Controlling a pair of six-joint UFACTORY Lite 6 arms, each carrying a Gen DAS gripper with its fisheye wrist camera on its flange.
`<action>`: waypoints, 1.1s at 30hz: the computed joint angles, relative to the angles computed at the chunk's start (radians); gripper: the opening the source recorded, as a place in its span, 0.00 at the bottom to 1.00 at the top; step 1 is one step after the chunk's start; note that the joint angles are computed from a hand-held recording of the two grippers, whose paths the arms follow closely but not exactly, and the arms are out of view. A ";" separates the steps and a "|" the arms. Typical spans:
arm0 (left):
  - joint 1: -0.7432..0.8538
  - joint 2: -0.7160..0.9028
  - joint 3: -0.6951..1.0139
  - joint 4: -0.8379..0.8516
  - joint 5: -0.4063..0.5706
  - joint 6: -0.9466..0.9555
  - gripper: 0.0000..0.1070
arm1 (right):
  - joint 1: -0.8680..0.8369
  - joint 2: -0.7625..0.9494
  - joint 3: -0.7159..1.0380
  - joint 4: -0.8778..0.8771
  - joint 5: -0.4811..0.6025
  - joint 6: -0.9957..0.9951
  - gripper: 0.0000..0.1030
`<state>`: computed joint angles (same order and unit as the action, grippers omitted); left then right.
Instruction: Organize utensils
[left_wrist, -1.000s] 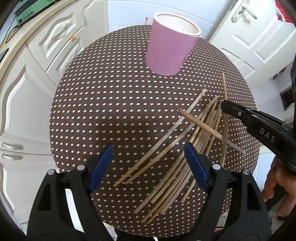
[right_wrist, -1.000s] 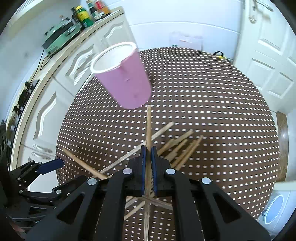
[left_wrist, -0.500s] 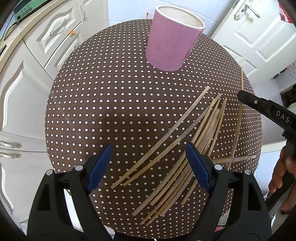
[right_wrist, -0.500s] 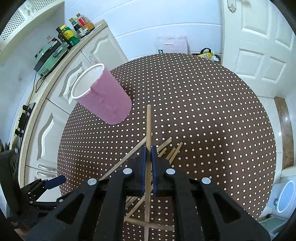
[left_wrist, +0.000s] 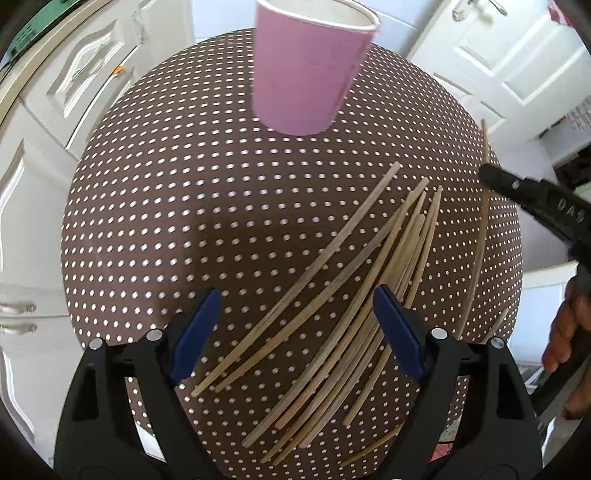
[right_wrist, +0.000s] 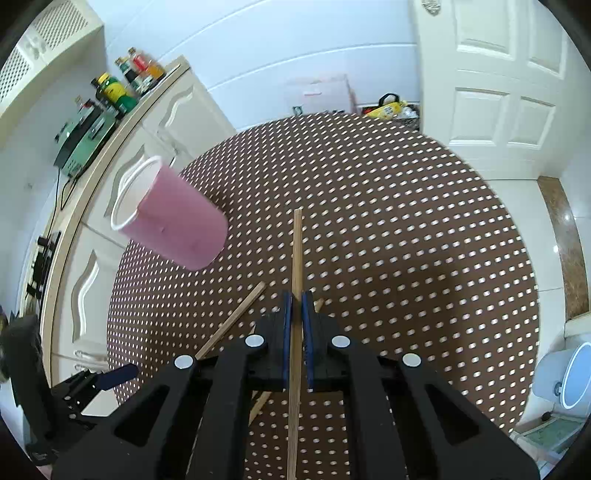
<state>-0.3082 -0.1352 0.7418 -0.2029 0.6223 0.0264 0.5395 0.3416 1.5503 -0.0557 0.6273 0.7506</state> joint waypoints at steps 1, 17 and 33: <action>-0.019 0.008 0.008 0.015 -0.004 -0.018 0.78 | -0.006 -0.011 -0.009 -0.001 -0.001 0.002 0.05; -0.136 0.299 0.259 0.159 -0.090 -0.109 0.77 | -0.082 -0.094 -0.081 0.093 -0.007 -0.061 0.05; -0.378 0.655 0.701 0.363 0.031 -0.300 0.11 | -0.046 -0.138 -0.170 0.050 -0.039 0.125 0.05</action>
